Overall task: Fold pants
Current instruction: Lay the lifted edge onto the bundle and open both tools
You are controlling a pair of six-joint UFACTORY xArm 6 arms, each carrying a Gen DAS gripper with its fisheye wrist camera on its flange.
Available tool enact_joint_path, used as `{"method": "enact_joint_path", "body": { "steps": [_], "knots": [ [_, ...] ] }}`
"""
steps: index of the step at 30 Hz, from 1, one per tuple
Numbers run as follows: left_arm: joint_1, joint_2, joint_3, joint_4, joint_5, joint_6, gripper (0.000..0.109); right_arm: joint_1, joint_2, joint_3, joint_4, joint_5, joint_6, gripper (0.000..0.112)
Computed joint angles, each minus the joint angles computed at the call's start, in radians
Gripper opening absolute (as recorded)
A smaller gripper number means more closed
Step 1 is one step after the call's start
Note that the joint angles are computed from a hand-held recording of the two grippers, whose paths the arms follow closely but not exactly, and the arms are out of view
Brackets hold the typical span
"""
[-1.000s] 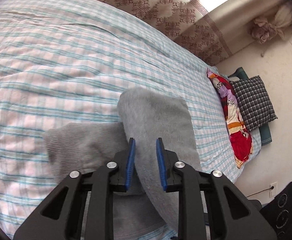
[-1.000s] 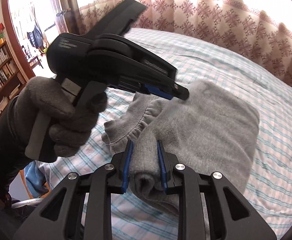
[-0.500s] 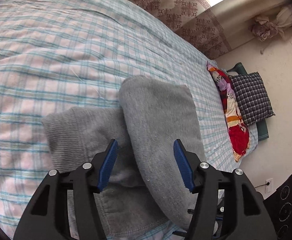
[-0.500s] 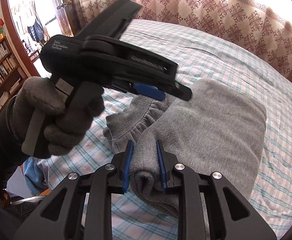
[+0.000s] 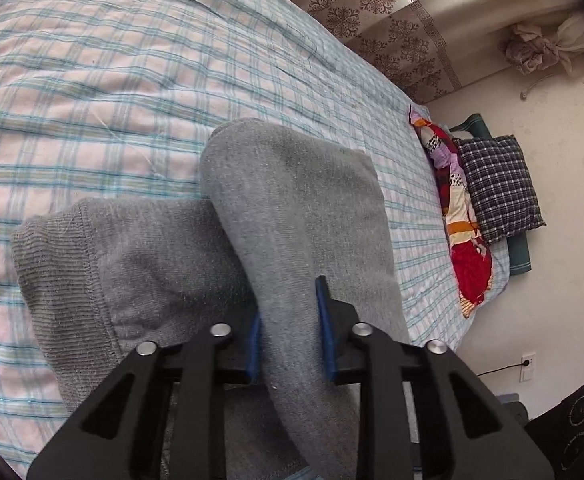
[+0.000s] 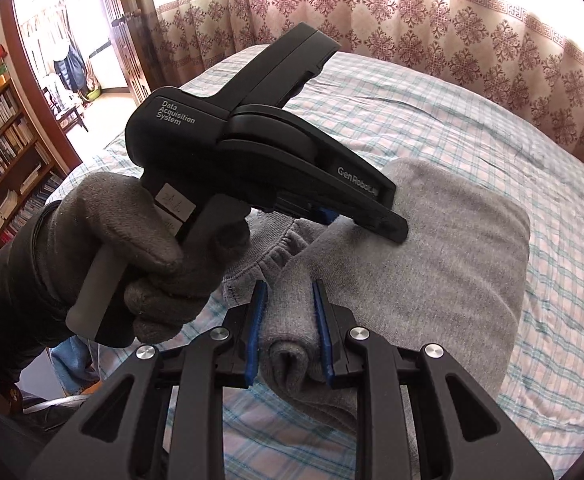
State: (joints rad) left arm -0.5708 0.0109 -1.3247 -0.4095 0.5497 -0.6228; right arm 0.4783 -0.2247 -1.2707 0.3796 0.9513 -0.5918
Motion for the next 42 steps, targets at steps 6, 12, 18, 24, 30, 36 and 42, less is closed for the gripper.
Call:
{"method": "enact_joint_path", "body": {
  "steps": [6, 12, 18, 24, 30, 36, 42],
  "knots": [
    [0.004, -0.059, 0.031, 0.096, -0.018, -0.05, 0.016, 0.0, -0.008, -0.013, 0.054, 0.012, -0.044, 0.023],
    [0.038, -0.181, 0.147, 0.168, -0.013, -0.119, 0.016, 0.043, 0.02, -0.044, 0.099, 0.02, -0.097, 0.023],
    [0.055, -0.259, 0.272, 0.179, -0.029, -0.163, 0.016, 0.08, 0.077, -0.067, 0.103, 0.055, -0.117, 0.023],
    [0.058, -0.277, 0.338, 0.129, -0.09, -0.127, 0.016, 0.058, 0.142, -0.132, 0.118, 0.134, -0.094, 0.03],
    [0.054, -0.298, 0.364, 0.149, -0.102, -0.145, 0.016, -0.043, 0.107, -0.132, 0.2, 0.163, -0.121, 0.047],
    [0.047, -0.306, 0.354, 0.232, -0.059, -0.214, 0.016, -0.183, 0.069, -0.119, 0.245, 0.196, -0.089, 0.048],
    [0.037, -0.321, 0.352, 0.333, -0.014, -0.291, 0.017, -0.228, 0.053, -0.058, 0.082, 0.105, 0.008, 0.045]
  ]
}}
